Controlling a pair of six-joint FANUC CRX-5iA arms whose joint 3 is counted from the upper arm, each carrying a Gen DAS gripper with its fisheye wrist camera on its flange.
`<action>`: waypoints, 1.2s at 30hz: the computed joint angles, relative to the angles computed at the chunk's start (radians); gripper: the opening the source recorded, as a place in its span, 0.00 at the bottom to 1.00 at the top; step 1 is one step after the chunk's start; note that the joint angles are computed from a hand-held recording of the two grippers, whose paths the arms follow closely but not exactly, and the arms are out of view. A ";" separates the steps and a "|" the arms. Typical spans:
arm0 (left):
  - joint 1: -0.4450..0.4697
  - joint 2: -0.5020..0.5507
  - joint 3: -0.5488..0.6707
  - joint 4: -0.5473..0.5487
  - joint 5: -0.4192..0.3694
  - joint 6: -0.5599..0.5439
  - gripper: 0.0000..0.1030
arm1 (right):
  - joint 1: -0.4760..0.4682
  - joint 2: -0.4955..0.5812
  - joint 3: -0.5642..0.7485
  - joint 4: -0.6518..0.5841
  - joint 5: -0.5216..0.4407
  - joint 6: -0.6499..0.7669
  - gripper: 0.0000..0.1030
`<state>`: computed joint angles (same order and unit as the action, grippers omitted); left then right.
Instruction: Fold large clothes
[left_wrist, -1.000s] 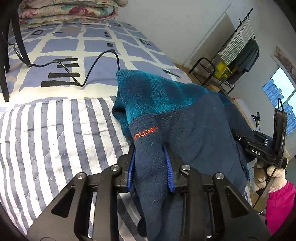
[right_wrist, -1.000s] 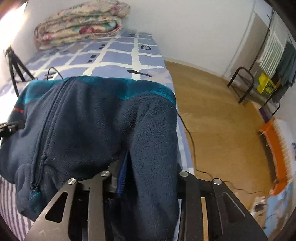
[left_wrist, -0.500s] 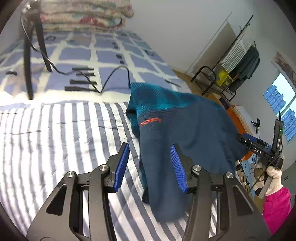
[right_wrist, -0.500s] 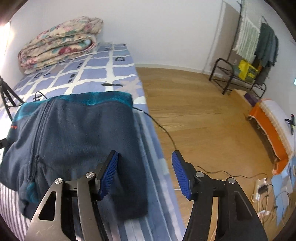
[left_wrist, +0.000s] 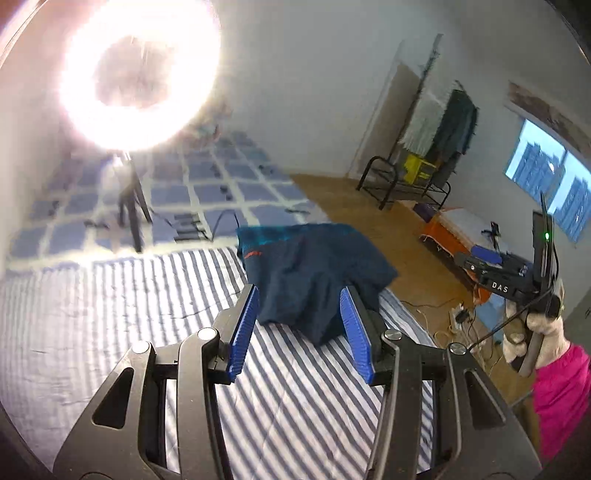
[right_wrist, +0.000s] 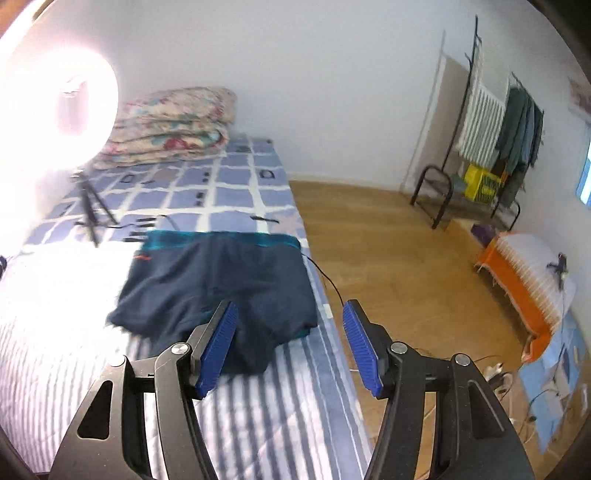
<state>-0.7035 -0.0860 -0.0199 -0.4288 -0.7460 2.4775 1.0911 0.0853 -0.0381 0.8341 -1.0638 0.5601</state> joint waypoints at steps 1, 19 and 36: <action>-0.038 -0.030 0.008 -0.024 -0.038 0.018 0.47 | 0.034 -0.021 -0.005 0.009 -0.027 -0.010 0.56; -0.851 -0.102 0.229 -0.583 -0.670 0.437 0.47 | 0.594 -0.227 -0.100 0.193 -0.432 -0.280 0.56; -1.376 0.114 0.636 -1.022 -1.162 0.273 0.47 | 0.938 -0.208 -0.009 0.448 -0.759 -0.299 0.57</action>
